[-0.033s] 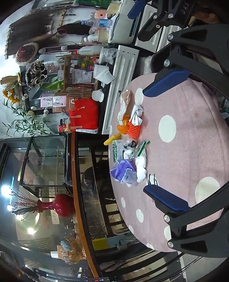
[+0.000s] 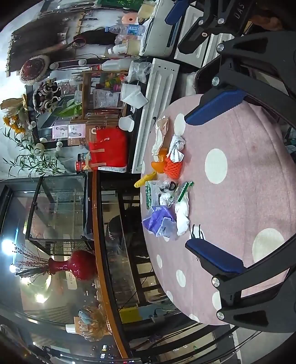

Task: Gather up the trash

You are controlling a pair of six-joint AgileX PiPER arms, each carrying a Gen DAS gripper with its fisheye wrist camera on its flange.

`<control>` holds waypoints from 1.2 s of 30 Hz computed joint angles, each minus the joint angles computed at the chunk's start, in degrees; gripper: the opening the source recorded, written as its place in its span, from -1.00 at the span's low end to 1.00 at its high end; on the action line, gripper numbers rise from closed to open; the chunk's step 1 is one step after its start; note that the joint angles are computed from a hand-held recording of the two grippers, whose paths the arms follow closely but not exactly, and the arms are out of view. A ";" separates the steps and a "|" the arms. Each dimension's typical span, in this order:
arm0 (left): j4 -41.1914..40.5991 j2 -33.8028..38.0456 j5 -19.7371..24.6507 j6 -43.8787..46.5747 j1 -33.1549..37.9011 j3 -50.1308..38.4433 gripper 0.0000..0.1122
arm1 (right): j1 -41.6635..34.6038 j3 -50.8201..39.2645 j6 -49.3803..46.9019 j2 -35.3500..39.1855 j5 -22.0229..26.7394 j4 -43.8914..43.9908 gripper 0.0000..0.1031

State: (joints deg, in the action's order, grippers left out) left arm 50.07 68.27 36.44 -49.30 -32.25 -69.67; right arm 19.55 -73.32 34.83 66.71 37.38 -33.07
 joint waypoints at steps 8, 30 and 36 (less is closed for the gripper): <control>3.86 -0.38 1.98 -4.81 -3.42 2.24 0.75 | -1.69 0.25 -2.54 -0.35 -0.52 3.19 0.90; 0.61 0.21 1.45 -1.96 -2.30 1.46 0.75 | -2.03 0.92 -2.95 -0.28 -0.98 4.35 0.90; 0.40 0.23 1.39 -1.73 -2.21 1.39 0.75 | -2.11 0.91 -3.08 -0.27 -1.02 4.49 0.90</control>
State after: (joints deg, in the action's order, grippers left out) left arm 50.47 68.49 37.83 -51.03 -34.46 -68.28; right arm 17.44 -72.41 31.75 66.43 36.36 -28.58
